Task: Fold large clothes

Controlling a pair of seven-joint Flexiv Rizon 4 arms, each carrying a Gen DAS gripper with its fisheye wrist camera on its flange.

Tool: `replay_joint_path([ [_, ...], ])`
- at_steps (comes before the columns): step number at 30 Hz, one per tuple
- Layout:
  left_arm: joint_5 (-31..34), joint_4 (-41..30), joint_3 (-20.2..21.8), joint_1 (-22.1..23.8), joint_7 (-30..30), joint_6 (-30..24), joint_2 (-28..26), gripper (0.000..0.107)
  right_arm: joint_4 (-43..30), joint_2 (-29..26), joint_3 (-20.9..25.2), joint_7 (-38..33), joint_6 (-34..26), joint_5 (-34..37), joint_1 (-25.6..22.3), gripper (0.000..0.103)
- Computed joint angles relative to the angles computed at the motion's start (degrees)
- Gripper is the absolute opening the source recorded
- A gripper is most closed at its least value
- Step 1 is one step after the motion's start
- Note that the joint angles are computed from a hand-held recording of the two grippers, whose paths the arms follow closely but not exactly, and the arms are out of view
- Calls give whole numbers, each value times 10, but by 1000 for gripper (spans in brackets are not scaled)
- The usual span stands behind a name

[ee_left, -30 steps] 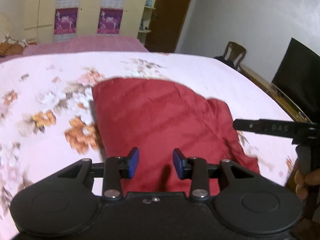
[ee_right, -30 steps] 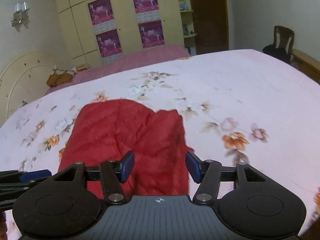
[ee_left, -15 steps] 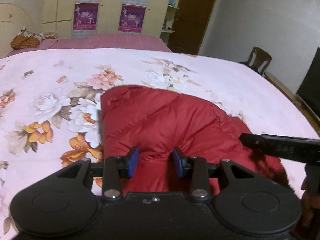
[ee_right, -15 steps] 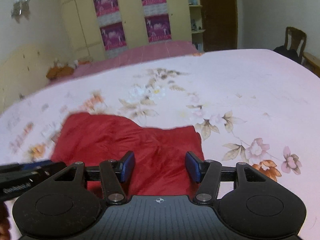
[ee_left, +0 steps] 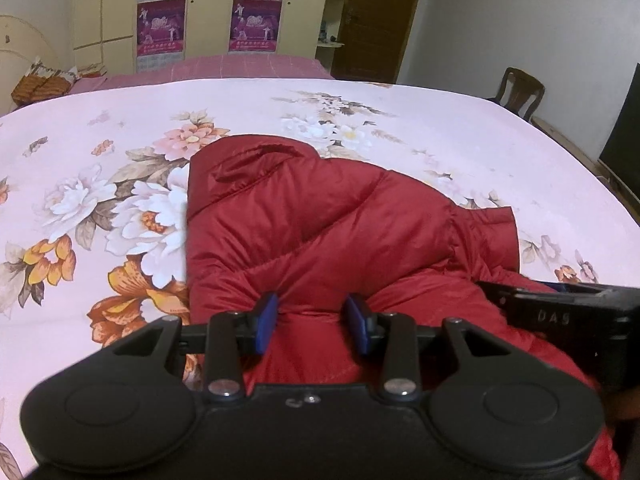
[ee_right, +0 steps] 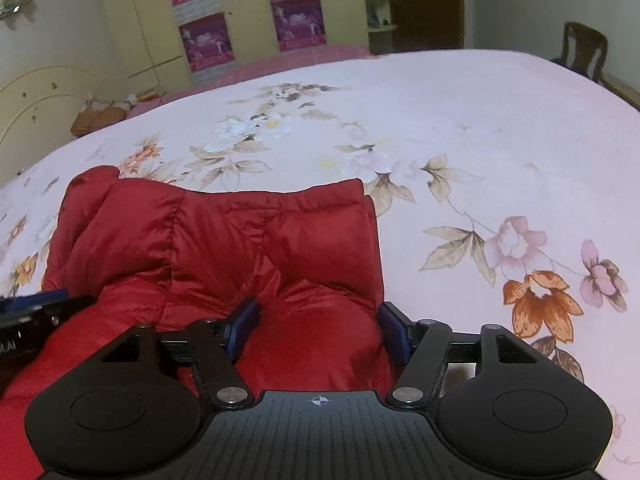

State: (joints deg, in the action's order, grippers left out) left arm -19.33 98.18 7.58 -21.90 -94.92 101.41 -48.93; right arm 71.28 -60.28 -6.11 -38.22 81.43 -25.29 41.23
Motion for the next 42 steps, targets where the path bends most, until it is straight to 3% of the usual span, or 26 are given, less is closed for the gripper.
replay_joint_path([
  [6,-2,-8,34,-26,-4,-23,2,39,-30,8,75,-54,-47,25,-44,66],
  [10,-2,-20,57,-42,-19,-36,0,38,-22,20,44,-55,-8,21,-30,66],
  [14,5,-44,73,-47,-31,-47,-9,40,-68,0,58,-77,-14,22,-35,66],
  [19,15,-85,94,-48,-47,-65,-30,43,-148,-44,76,-119,-68,22,-35,66],
  [24,32,-110,67,-18,-59,-88,-42,45,-214,-84,83,-131,-136,44,-34,61],
  [29,49,-113,50,-2,-67,-77,-50,45,-218,-98,70,-135,-130,53,-28,62],
  [32,54,-117,66,-13,-71,-83,-52,45,-227,-101,70,-146,-143,50,-27,62],
  [36,67,-84,70,-20,-72,-62,-26,46,-168,-59,73,-139,-107,71,-33,62],
  [42,86,36,-32,40,-37,18,55,54,8,49,34,-108,2,54,-13,62],
])
